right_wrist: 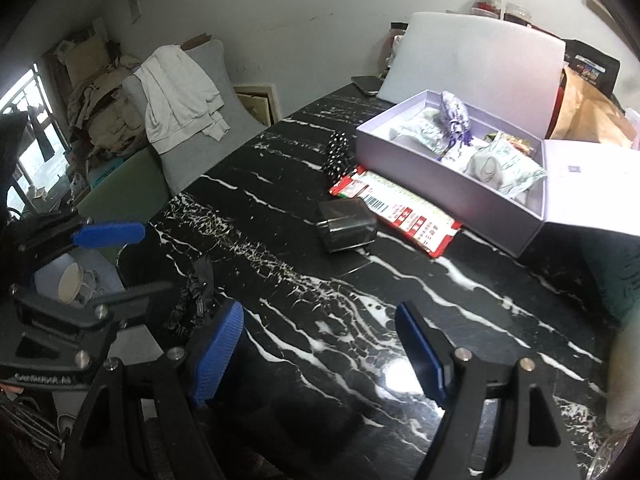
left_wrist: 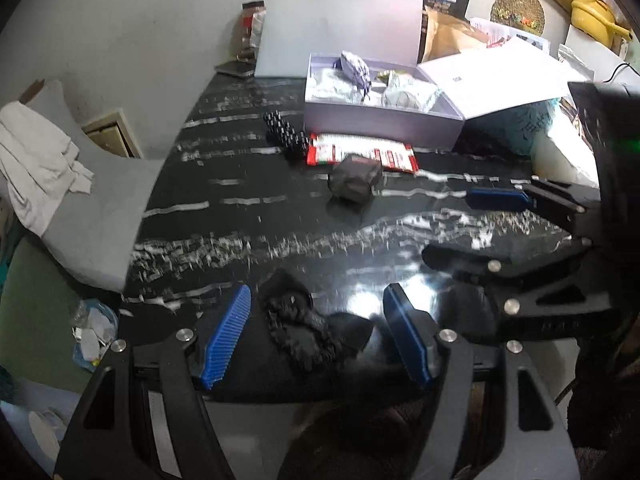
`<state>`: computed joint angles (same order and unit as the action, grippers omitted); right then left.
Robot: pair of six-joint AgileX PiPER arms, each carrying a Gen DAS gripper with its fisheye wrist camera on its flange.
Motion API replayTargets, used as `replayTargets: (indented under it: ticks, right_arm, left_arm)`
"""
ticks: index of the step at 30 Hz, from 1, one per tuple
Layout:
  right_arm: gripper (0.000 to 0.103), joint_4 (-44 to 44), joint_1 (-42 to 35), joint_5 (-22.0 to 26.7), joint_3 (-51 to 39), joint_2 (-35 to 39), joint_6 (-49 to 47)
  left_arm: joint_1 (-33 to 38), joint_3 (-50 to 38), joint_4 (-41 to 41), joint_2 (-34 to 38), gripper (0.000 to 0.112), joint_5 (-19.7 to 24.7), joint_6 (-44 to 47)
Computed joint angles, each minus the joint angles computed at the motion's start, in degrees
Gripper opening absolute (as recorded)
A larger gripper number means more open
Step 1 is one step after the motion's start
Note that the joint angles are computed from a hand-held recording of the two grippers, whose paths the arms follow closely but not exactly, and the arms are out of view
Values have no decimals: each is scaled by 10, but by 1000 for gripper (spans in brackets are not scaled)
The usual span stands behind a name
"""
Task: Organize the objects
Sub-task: 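Grasp the black scrunchie with the left tool while the right tool grasps the dark case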
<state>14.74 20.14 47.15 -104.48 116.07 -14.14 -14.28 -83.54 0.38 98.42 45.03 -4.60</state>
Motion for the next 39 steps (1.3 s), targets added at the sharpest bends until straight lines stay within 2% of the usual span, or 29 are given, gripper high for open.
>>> replayTargets:
  ticks: [9, 17, 20, 24, 27, 32, 39]
  right_arm:
    - [79, 23, -1, -1, 21, 9, -12]
    - [79, 28, 0, -4, 21, 25, -10]
    - [79, 32, -6, -5, 9, 34, -1]
    - [79, 39, -12, -7, -17, 52, 5]
    - [79, 43, -13, -8, -36, 63, 6]
    - [79, 33, -11, 7, -91, 97, 25]
    - [79, -2, -4, 47, -213, 169, 62]
  left_arm:
    - [3, 75, -28, -20, 68, -35, 28]
    - [25, 84, -100, 13, 68, -44, 88]
    - [40, 97, -153, 11, 59, -64, 137]
    - [48, 79, -141, 27, 42, -54, 133]
    - [55, 67, -130, 38, 35, -49, 125]
    - [64, 42, -124, 62, 33, -46, 135]
    - [82, -27, -118, 113, 33, -28, 136]
